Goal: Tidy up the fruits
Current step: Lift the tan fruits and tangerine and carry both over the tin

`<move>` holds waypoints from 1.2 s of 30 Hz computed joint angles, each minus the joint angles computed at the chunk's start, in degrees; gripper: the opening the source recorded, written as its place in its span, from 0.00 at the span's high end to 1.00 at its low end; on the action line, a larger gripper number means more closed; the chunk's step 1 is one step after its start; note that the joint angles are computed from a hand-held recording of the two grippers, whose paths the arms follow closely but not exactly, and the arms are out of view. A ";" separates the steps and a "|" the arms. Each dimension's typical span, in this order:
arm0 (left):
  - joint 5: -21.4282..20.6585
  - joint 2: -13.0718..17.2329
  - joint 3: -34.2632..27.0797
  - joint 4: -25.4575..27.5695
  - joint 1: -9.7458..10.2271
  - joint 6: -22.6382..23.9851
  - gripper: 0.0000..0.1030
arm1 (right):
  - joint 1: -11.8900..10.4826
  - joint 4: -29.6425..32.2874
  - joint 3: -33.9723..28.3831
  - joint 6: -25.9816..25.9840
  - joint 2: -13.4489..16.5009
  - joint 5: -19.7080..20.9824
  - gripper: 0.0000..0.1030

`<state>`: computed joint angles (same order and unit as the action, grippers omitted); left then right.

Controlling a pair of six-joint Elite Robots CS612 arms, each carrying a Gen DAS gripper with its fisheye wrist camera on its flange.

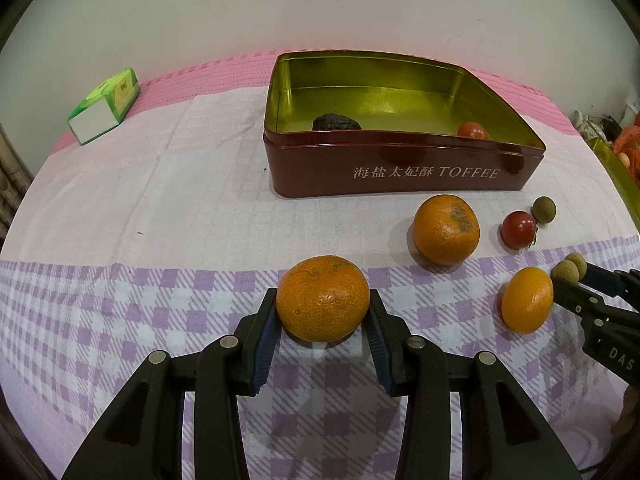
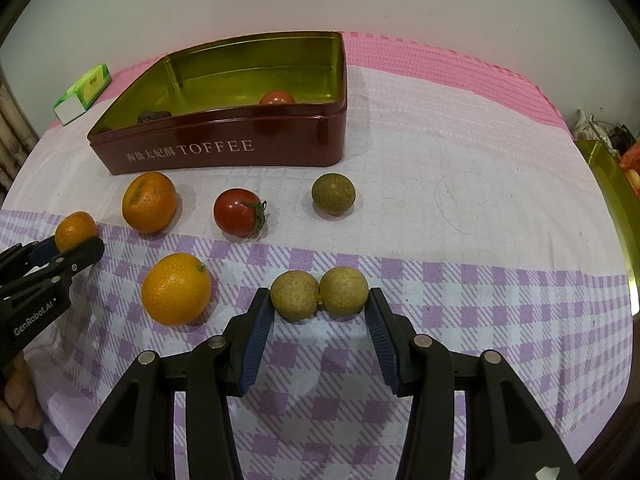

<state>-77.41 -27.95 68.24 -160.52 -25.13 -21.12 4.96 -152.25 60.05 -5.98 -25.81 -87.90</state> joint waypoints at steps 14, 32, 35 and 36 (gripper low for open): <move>-0.64 -0.07 -0.13 0.34 0.00 -0.38 0.59 | -0.01 1.61 0.45 0.04 -0.79 1.32 0.57; -1.04 0.33 -3.30 -2.76 0.69 2.11 0.59 | -0.17 0.12 -3.49 -2.08 -0.66 4.41 0.57; -1.12 0.88 -5.20 -2.43 0.98 2.70 0.59 | 0.08 0.73 -6.64 -2.64 0.67 4.51 0.57; -1.39 1.20 -6.19 -1.98 1.20 2.81 0.59 | 0.18 1.13 -7.82 -2.86 1.18 4.70 0.57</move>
